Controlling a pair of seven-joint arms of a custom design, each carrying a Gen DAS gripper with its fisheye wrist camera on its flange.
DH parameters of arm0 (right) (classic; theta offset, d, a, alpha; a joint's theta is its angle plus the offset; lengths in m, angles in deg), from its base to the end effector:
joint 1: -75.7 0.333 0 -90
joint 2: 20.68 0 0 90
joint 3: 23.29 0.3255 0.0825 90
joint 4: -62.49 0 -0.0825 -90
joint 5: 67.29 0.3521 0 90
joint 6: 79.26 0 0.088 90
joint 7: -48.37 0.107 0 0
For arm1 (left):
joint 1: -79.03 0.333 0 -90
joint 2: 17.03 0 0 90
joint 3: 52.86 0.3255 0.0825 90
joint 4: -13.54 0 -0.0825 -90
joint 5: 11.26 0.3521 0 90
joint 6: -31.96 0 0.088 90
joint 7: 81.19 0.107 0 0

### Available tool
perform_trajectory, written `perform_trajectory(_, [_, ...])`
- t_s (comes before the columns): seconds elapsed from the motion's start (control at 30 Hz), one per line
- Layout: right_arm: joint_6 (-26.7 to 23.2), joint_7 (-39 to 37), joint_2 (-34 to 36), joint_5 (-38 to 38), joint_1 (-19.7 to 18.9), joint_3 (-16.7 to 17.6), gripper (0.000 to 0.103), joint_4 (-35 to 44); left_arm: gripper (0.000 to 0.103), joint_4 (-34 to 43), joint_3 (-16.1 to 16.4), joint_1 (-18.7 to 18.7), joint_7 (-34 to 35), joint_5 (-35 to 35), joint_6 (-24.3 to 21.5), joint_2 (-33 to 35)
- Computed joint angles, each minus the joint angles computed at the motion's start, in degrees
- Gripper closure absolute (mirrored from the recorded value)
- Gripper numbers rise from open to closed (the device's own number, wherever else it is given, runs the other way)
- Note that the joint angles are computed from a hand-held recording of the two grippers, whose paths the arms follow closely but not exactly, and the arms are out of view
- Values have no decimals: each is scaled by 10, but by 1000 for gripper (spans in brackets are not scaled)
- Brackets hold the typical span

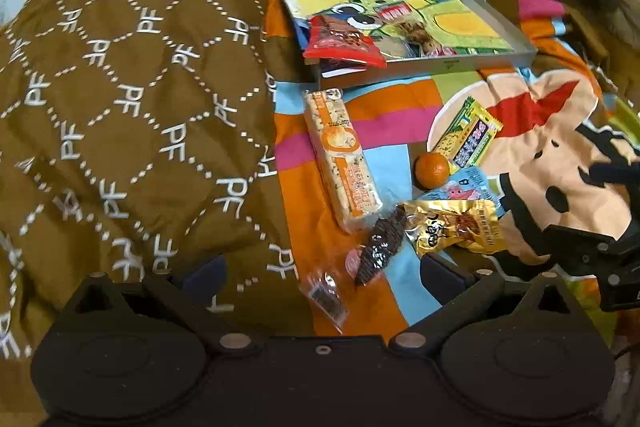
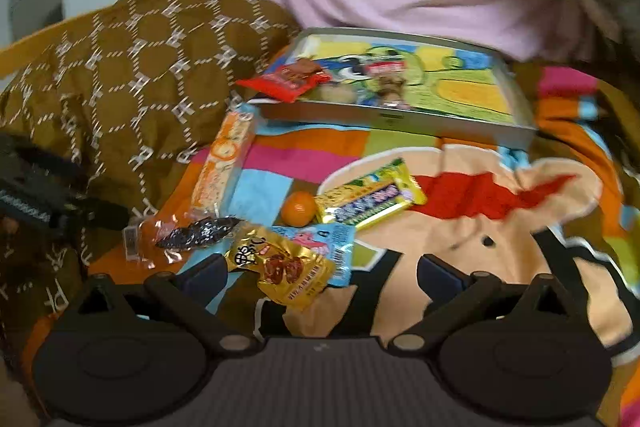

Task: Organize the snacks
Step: 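Move the left tool to the dark jerky packet while the right reaches the gold packet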

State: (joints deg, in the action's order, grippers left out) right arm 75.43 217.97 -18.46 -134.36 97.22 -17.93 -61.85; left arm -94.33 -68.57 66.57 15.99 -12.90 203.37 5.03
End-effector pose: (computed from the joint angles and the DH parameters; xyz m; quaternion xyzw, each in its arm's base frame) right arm 0.4702 0.2728 0.4423 -0.6629 0.6304 -0.3163 0.2513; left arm 0.5906 -0.2887 0.4270 -0.4626 0.8088 -0.3253 0.1616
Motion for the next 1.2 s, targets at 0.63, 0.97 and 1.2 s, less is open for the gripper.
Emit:
perform_trajectory(0.63, [234, -493, 120, 272, -45, -25, 0, 24, 1, 147, -63, 29, 192, -73, -105, 114])
perform_trajectory(0.97, [211, -661, 145, 527, -145, 94, 1, 26, 9, 164, -30, -1, 237, -33, -114, 131])
perform_trajectory(1.2, [149, -798, 130, 666, -201, 176, 11, 26, 19, 136, -36, 3, 269, -18, -95, 114])
